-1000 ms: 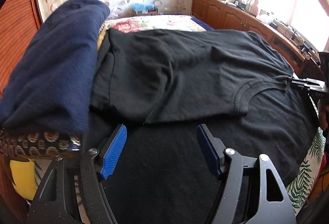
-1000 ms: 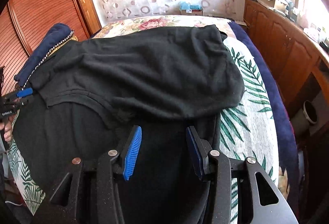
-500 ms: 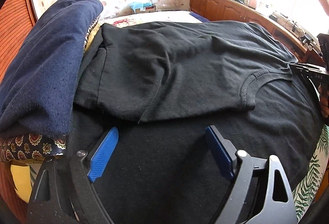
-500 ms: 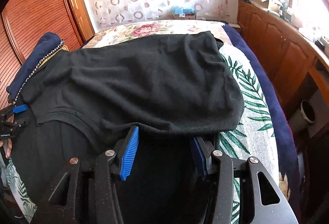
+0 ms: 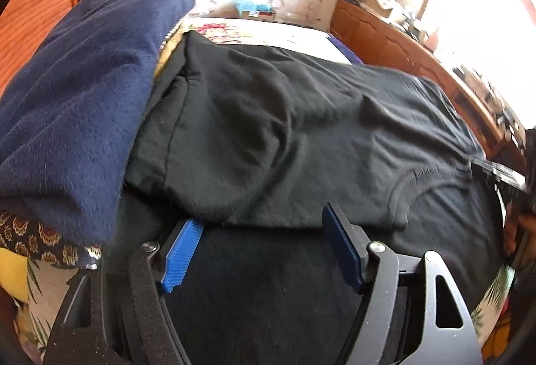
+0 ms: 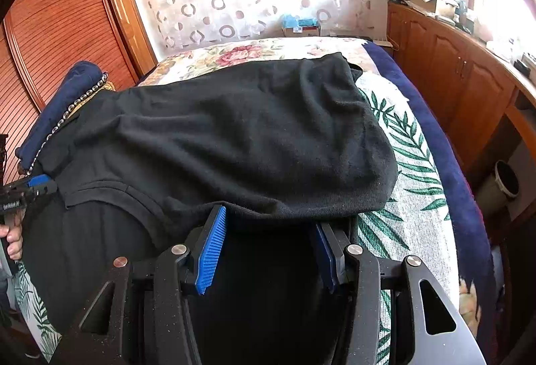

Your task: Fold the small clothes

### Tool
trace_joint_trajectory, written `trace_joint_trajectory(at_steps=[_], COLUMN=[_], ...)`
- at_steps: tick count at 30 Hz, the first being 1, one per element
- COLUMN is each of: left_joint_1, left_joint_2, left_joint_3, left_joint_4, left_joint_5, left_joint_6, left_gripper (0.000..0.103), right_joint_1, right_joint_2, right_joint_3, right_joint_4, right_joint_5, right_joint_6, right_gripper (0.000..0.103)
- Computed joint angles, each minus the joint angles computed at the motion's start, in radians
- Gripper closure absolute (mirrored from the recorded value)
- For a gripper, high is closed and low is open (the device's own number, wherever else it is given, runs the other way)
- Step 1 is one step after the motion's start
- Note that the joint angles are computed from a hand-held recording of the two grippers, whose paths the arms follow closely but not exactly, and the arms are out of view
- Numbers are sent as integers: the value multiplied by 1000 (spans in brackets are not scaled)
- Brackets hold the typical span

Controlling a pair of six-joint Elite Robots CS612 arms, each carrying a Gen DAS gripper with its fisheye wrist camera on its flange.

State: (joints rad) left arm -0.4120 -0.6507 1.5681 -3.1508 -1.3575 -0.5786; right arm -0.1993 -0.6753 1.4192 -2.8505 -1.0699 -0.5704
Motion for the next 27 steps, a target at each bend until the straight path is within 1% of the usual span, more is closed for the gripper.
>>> trace_joint_trajectory(at_steps=[1,2,3,4,5,6,7,8,10,13,16,19,21,24,27], left_joint_1=[1,0,-1,-2,-2,0,3,7,12,3,-10,-20,-18,-15,-12], left_joint_2=[2,3,4,4,4,4,4,4,2,-3,-12,-17,-18,-16,-9], left_joint_3=[-4,-10,-13,-17,-19,-20,-20,-19,-12,4,27,28,28,22,10], left_joint_4=[3,11,17,29,34,35,35,30,7,-33,-89,-108,-116,-116,-106], left_joint_5=[3,14,24,38,42,39,35,27,10,38,70,91,93,93,90], left_joint_6=[-8,-13,-16,-15,-14,-14,-19,-20,-5,27,54,68,68,62,57], left_gripper=[33,39,43,50,62,70,83,97,98,99,99,99,99,99,99], right_joint_1=[0,0,0,0,1,1,1,1,2,6,7,2,0,3,8], right_joint_2=[0,1,0,-1,-1,0,-1,-1,-1,-2,-3,-3,0,8,18], right_joint_3=[0,-1,-1,-1,-1,-1,-1,0,1,2,1,-6,-17,-38,-56], right_joint_4=[-1,-1,-1,-1,-2,-3,-3,-5,-9,-12,-7,6,21,46,68], right_joint_5=[-1,-2,-3,-5,-6,-8,-9,-10,-14,-29,-27,-5,6,5,-16], right_joint_6=[-1,-2,-2,-3,-4,-5,-6,-5,-6,-15,-17,-4,10,23,23], right_gripper=[52,52,52,52,52,52,52,52,52,52,52,52,52,52,52])
